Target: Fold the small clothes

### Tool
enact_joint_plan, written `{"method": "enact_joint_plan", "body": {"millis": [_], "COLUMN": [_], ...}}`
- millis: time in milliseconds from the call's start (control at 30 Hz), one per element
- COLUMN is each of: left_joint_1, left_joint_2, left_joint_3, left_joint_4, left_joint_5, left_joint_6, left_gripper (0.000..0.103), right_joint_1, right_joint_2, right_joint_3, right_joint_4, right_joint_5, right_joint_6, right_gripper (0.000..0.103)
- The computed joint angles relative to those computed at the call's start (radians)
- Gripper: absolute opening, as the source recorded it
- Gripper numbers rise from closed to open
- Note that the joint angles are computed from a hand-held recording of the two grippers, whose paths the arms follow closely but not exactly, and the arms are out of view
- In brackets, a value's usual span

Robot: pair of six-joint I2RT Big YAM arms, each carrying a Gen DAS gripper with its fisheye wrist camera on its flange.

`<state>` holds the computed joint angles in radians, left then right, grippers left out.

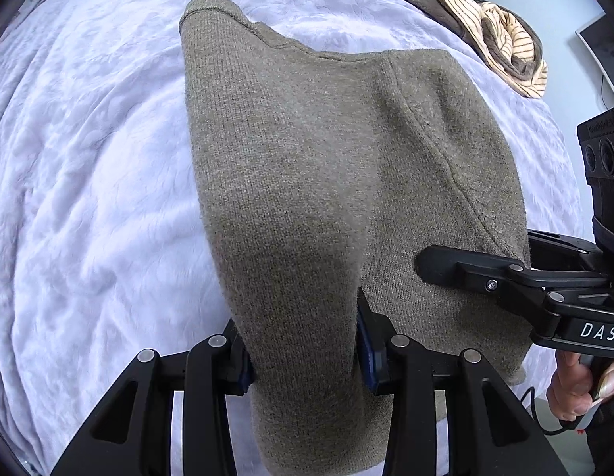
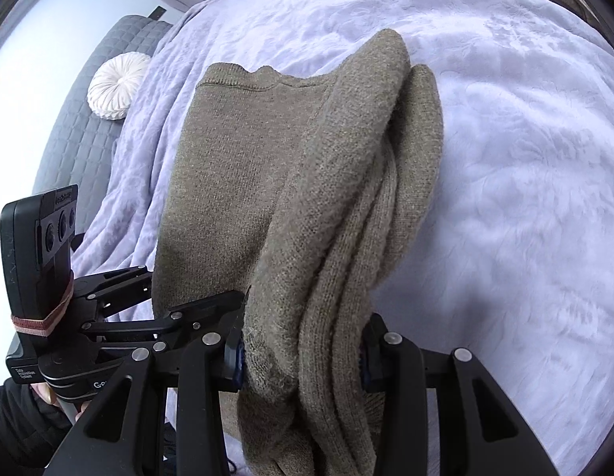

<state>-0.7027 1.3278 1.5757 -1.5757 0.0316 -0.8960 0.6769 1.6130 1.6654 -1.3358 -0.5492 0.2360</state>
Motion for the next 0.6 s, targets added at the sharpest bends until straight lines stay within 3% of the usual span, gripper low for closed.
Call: {"method": "enact_joint_plan", "body": {"millis": [167,600], "left_joint_1": [-0.088,-0.240], "left_joint_2": [-0.053,-0.114], "left_joint_3": [-0.046,-0.171], "left_joint_4": [-0.007,0.066], "left_joint_5": [-0.015,0.021], "left_joint_6": [-0.073,-0.152], "left_gripper": [0.041,0.041], "right_joint_1": [0.042,0.163], "right_joint_2": [-0.090,-0.273], "right_joint_3": [-0.097,-0.317], "right_joint_4": [0.027,0.084], "right_joint_5": [0.012,0.092], "right_joint_6": [0.037,0.240], "right_gripper": [0.043,0.043]}}
